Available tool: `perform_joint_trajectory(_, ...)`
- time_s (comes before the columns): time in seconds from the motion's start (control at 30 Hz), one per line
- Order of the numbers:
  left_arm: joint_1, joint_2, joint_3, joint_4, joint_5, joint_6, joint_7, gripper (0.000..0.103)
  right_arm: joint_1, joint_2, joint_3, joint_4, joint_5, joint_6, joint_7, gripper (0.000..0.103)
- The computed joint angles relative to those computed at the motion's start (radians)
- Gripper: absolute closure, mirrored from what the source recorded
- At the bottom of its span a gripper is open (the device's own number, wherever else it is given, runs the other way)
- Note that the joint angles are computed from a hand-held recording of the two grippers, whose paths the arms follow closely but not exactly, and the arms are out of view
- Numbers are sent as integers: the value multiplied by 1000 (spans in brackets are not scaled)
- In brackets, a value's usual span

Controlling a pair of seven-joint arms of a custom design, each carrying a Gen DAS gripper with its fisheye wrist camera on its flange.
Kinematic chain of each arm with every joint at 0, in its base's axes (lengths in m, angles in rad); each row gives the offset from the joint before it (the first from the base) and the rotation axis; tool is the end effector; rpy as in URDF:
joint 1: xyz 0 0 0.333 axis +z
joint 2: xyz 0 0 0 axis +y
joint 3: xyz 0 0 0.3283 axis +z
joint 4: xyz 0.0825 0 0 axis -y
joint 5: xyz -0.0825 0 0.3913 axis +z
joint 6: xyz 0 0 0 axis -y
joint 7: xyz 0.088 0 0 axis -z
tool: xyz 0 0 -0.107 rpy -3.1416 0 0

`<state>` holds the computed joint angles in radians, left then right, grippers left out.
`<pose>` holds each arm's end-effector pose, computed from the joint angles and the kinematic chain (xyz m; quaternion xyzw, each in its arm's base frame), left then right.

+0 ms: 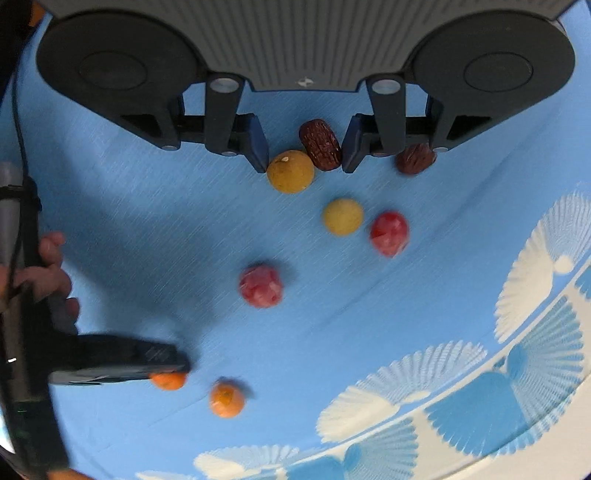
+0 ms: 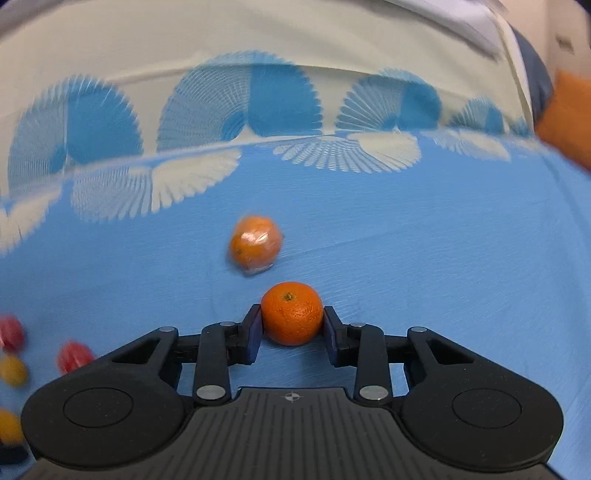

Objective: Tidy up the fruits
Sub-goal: 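Grasp a large mandarin with the right tool while the left tool approaches a red date, then close the left tool on the red date beside a yellow kumquat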

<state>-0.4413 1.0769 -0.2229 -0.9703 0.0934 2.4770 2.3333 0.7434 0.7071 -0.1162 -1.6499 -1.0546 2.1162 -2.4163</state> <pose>0.7084 -0.4501 0.2596 -0.1182 0.9665 -0.1843 0.1340 0.5755 0.3796 0.2075 -0.2762 0.8528 -0.4029 0.1848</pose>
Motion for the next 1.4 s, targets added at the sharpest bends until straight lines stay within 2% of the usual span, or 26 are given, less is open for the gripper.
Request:
perform_joint_trajectory(0.13, 18, -85, 26, -90, 9, -15, -63, 55, 22, -15, 22, 28, 78, -128, -42, 68)
perform_joint_trajectory(0.23, 53, -166, 23, -203, 11, 4, -82, 55, 50, -71, 50, 11, 88, -146, -37, 68)
perform_joint_trajectory(0.33, 106, -251, -11, -350, -4, 96, -55, 55, 98, -92, 86, 40, 63, -187, -108, 67)
perform_joint_trajectory(0.43, 168, -305, -78, -481, -51, 206, 14, 55, 138, -71, 101, 96, 64, -243, -145, 67)
perform_joint_trajectory(0.53, 148, -334, -56, -578, -29, 318, 10, 55, 136, -64, 104, 110, 106, -222, -89, 67)
perform_joint_trajectory(0.6, 151, -347, -57, -622, -19, 351, 16, 55, 137, -60, 101, 109, 118, -197, -48, 67)
perform_joint_trajectory(0.73, 163, -339, -57, -657, -2, 416, 31, 55, 142, -50, 93, 105, 119, -162, -47, 67)
perform_joint_trajectory(0.83, 204, -335, -93, -696, -3, 483, 67, 55, 143, -54, 87, 83, 120, -144, -21, 67)
perform_joint_trajectory(0.97, 196, -310, -83, -692, 8, 508, 67, 55, 130, -63, 78, 42, 113, -92, 52, 67)
perform_joint_trajectory(1.07, 194, -294, -86, -669, 0, 496, 47, 54, 120, -56, 75, 37, 105, -71, 63, 67)
perform_joint_trajectory(1.13, 185, -294, -73, -674, 12, 519, 43, 45, 112, -49, 73, 37, 103, -52, 62, 67)
perform_joint_trajectory(1.17, 181, -294, -66, -680, 23, 543, 47, 34, 109, -45, 72, 39, 103, -46, 58, 67)
perform_joint_trajectory(1.2, 195, -291, -79, -680, 33, 549, 65, 32, 107, -40, 71, 42, 104, -39, 55, 67)
perform_joint_trajectory(1.23, 229, -282, -117, -671, 36, 528, 101, 32, 105, -37, 68, 42, 103, -28, 57, 67)
perform_joint_trajectory(1.3, 263, -270, -157, -645, 25, 474, 143, 37, 101, -35, 64, 37, 104, -10, 65, 67)
perform_joint_trajectory(1.4, 277, -261, -178, -603, -18, 376, 182, 42, 90, -33, 62, 31, 115, 24, 67, 67)
